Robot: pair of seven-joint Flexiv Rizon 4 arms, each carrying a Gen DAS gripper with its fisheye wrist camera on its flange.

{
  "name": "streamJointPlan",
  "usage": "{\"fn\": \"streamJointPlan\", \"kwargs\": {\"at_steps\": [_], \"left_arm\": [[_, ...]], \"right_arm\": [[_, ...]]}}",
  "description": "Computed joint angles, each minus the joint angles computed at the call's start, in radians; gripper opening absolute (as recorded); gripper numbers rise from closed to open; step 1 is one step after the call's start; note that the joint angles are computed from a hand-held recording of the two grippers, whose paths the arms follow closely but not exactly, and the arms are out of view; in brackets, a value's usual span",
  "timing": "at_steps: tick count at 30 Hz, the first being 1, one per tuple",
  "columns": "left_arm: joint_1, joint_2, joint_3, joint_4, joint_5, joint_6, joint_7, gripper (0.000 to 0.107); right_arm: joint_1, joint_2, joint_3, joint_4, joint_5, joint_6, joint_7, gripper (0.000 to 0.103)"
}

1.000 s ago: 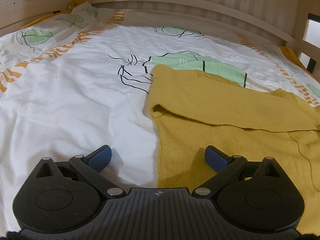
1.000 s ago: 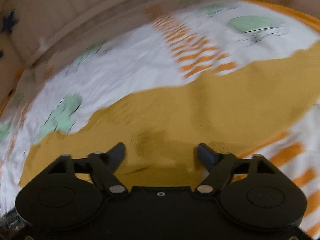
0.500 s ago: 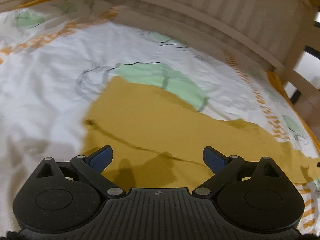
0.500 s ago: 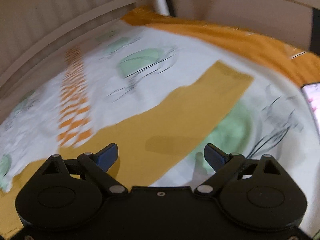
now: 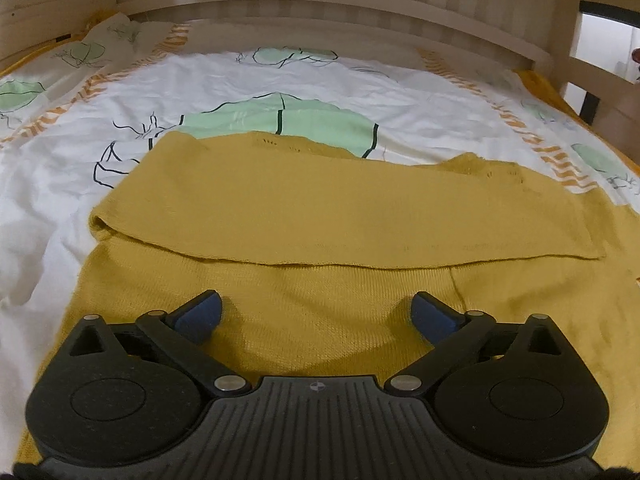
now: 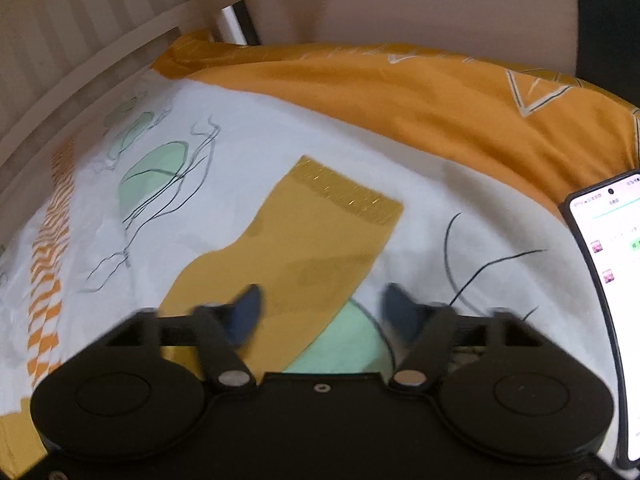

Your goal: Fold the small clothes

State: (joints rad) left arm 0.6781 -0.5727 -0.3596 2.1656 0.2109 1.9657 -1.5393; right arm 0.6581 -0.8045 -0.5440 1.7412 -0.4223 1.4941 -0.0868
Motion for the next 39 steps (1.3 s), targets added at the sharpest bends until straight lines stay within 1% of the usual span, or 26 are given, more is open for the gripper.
{"fn": "streamJointPlan", "kwargs": {"at_steps": [1,2,3,4,6,8,12,13,15,17,18,21,22,23,25,27,28,30,32,33,34,35,36,37,38,39], "left_arm": [[-0.011,0.001,0.009,-0.001,-0.004,0.001,0.001,0.103],[-0.021,0.003,0.018,-0.001,-0.008,0.002,0.002,0.103],[-0.025,0.004,0.023,0.000,-0.009,0.002,0.003,0.103],[-0.024,0.003,0.022,-0.002,-0.009,0.000,0.003,0.103],[-0.021,0.003,0.018,-0.001,-0.009,0.000,0.002,0.103],[-0.021,-0.001,0.015,-0.006,-0.010,-0.002,0.002,0.103],[-0.021,-0.002,0.014,-0.008,-0.012,-0.004,0.004,0.103],[-0.021,-0.002,0.014,-0.008,-0.012,-0.003,0.004,0.103],[-0.018,-0.004,0.011,-0.008,-0.011,-0.002,0.003,0.103],[-0.014,-0.006,0.006,-0.009,-0.009,0.000,0.001,0.103],[-0.012,-0.007,0.005,-0.009,-0.008,0.001,0.000,0.103],[-0.002,-0.008,-0.004,-0.007,-0.003,0.001,-0.003,0.103],[0.001,-0.008,-0.007,-0.006,-0.002,0.002,-0.006,0.103],[0.012,-0.009,-0.017,-0.004,0.003,0.002,-0.009,0.103],[0.038,-0.008,-0.042,-0.004,0.013,-0.012,-0.011,0.103],[0.066,-0.008,-0.070,-0.003,0.022,-0.025,-0.005,0.103],[0.080,-0.009,-0.083,-0.001,0.026,-0.029,0.000,0.103],[0.125,-0.016,-0.126,0.007,0.042,-0.030,0.008,0.103],[0.195,-0.031,-0.194,0.018,0.069,-0.033,0.019,0.103],[0.239,-0.039,-0.235,0.026,0.084,-0.038,0.025,0.103],[0.284,-0.048,-0.279,0.034,0.097,-0.047,0.035,0.103],[0.318,-0.055,-0.312,0.042,0.104,-0.052,0.047,0.103],[0.359,-0.062,-0.351,0.052,0.112,-0.061,0.060,0.103],[0.394,-0.068,-0.386,0.062,0.115,-0.071,0.075,0.102],[0.428,-0.074,-0.419,0.070,0.114,-0.083,0.092,0.102],[0.463,-0.080,-0.456,0.080,0.110,-0.098,0.107,0.102]], "right_arm": [[-0.016,0.003,0.019,-0.010,-0.001,-0.014,-0.011,0.018],[-0.030,0.006,0.036,-0.015,0.000,-0.012,-0.017,0.010],[-0.033,0.009,0.042,-0.020,0.000,-0.019,-0.016,0.010],[-0.022,0.012,0.027,-0.021,-0.010,-0.022,-0.013,0.010],[0.027,0.024,-0.029,-0.005,-0.039,-0.007,-0.003,0.010],[0.072,0.042,-0.077,0.009,-0.059,0.034,-0.007,0.009],[0.164,0.081,-0.156,0.001,-0.083,0.096,-0.082,0.009],[0.183,0.089,-0.165,-0.008,-0.085,0.113,-0.107,0.009],[0.197,0.108,-0.141,-0.044,-0.089,0.132,-0.163,0.009],[0.200,0.112,-0.095,-0.095,-0.093,0.159,-0.221,0.009],[0.192,0.110,-0.055,-0.127,-0.098,0.163,-0.255,0.009],[0.132,0.076,0.122,-0.249,-0.096,0.149,-0.348,0.009],[0.106,0.052,0.192,-0.297,-0.093,0.140,-0.382,0.009],[0.093,0.025,0.249,-0.345,-0.097,0.119,-0.419,0.009],[0.077,-0.023,0.339,-0.417,-0.103,0.072,-0.486,0.009],[0.043,-0.079,0.463,-0.488,-0.093,0.020,-0.562,0.009],[0.040,-0.107,0.504,-0.518,-0.089,-0.012,-0.597,0.009],[0.045,-0.137,0.546,-0.541,-0.082,-0.062,-0.659,0.009],[0.034,-0.161,0.617,-0.560,-0.069,-0.132,-0.753,0.010],[0.036,-0.166,0.631,-0.558,-0.066,-0.159,-0.792,0.010],[0.042,-0.162,0.631,-0.546,-0.063,-0.169,-0.818,0.014],[0.043,-0.158,0.641,-0.532,-0.057,-0.175,-0.852,0.021],[0.036,-0.153,0.663,-0.522,-0.043,-0.190,-0.889,0.021],[0.031,-0.141,0.676,-0.500,-0.028,-0.191,-0.914,0.026],[0.027,-0.127,0.682,-0.472,-0.010,-0.174,-0.929,0.035],[0.022,-0.111,0.687,-0.446,0.007,-0.154,-0.941,0.039]]}}
